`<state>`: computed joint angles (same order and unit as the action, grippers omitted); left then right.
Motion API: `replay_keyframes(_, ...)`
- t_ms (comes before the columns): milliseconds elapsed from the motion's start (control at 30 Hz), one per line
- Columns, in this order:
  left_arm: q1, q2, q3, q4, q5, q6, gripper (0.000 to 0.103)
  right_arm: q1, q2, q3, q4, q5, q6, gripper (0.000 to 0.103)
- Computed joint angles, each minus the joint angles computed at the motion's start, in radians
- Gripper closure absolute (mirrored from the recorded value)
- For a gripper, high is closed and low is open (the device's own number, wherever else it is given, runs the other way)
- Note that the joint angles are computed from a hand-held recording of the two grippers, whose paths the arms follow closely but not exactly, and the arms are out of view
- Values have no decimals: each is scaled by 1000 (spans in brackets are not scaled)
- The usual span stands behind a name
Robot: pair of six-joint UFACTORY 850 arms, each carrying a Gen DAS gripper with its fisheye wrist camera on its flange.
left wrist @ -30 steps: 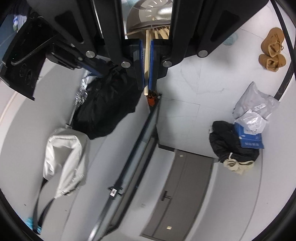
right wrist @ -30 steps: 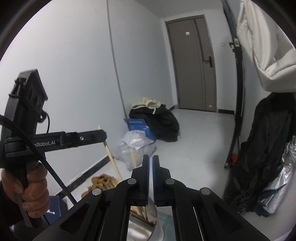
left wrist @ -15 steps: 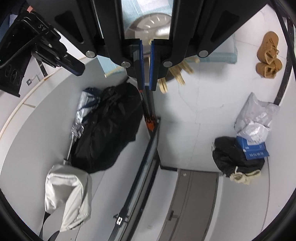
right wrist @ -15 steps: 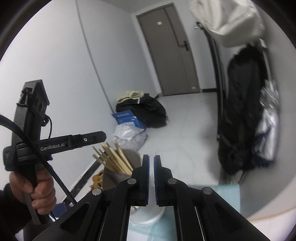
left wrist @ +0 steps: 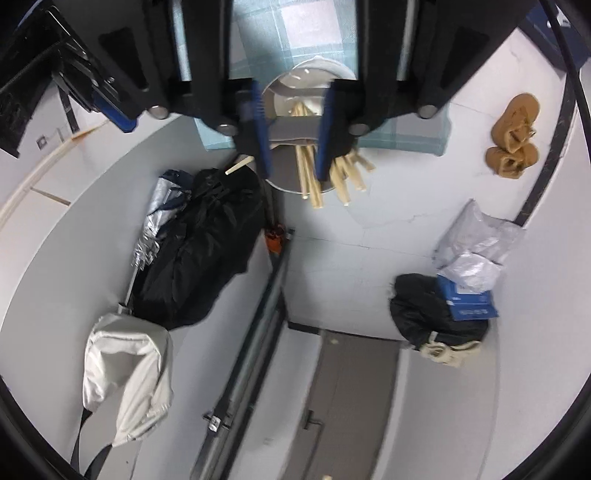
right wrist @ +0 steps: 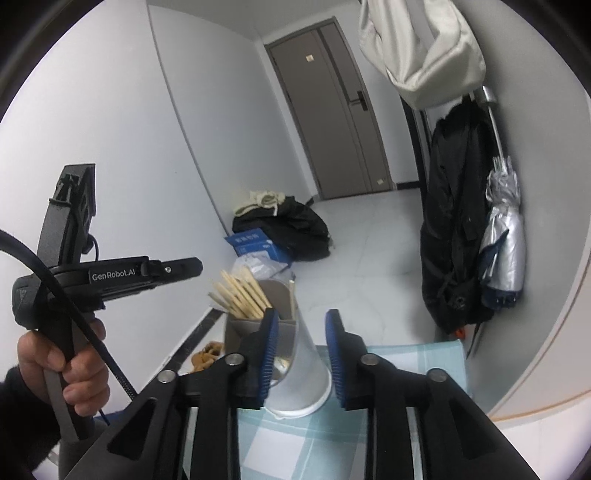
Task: Organize utensils
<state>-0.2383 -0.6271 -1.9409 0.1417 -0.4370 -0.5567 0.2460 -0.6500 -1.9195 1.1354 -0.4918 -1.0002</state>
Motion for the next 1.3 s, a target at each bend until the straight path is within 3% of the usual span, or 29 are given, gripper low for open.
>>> replay_keyframes(200, -37, 111, 141, 319, 59, -325, 42, 6, 83, 100, 140, 28, -142, 56)
replay_keyframes(467, -75, 208, 264, 641, 73, -641, 20, 20, 189, 231, 297, 74, -309, 37)
replay_keyframes(633, -93, 265, 343, 854, 65, -848, 7, 26, 246, 304, 402, 100, -420, 32)
replay_keyframes(700, -100, 286, 376, 950, 57, -952, 2, 30, 267, 330, 456, 117, -480, 23)
replay_keyframes(800, -111, 314, 422, 1086, 30, -1083, 1, 38, 294, 369, 586, 140, -631, 15)
replay_keyframes(900, -110, 328, 448, 1123, 35, -1121, 1, 53, 319, 409, 753, 184, -824, 6)
replay_keyframes(1300, -95, 300, 486, 1267, 0, -1305, 1, 70, 304, 457, 1153, 191, -1261, 1)
